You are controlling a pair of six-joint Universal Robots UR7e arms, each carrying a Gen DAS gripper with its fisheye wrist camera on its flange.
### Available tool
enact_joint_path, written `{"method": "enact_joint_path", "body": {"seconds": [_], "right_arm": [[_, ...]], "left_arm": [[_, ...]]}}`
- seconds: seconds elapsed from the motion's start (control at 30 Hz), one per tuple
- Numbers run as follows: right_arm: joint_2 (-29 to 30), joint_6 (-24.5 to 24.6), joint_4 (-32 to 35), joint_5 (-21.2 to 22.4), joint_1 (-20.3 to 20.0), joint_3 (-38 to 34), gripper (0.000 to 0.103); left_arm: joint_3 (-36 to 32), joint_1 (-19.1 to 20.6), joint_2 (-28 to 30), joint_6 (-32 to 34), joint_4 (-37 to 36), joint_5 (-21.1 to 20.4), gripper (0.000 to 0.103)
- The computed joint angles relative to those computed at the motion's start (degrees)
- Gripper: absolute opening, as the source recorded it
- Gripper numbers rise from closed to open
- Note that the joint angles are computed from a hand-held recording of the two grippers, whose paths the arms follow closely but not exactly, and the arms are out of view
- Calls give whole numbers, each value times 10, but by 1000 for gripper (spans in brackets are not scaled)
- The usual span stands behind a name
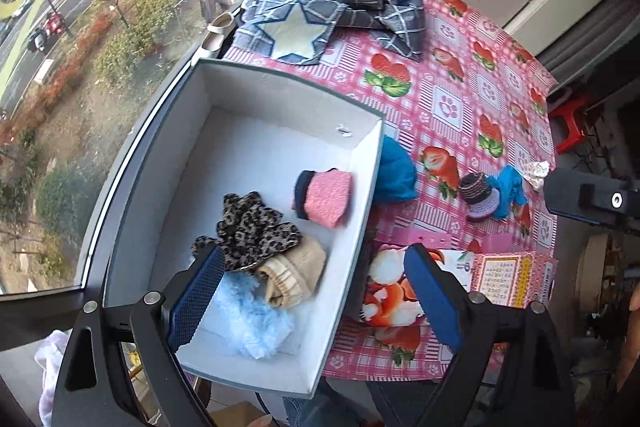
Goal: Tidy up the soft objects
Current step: 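Withdraw both open tools from the box toward the items on the tablecloth, then grasp the striped knit hat with left tool while right tool grasps the blue cloth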
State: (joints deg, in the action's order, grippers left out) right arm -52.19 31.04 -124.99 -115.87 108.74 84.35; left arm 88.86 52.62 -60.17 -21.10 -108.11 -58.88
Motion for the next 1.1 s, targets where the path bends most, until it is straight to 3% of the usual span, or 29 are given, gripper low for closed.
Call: {"method": "enact_joint_path", "body": {"seconds": [0.63, 0.9, 1.1], "right_arm": [[-289, 148, -64, -39, -93, 253, 82], [-351, 162, -78, -14, -147, 325, 82], [-366, 151, -74, 10, -183, 346, 82]], "left_arm": [[-151, -51, 210, 126, 84, -74, 93], [-265, -53, 332, 193, 148, -107, 93], [-309, -46, 389, 199, 190, -102, 93]]}}
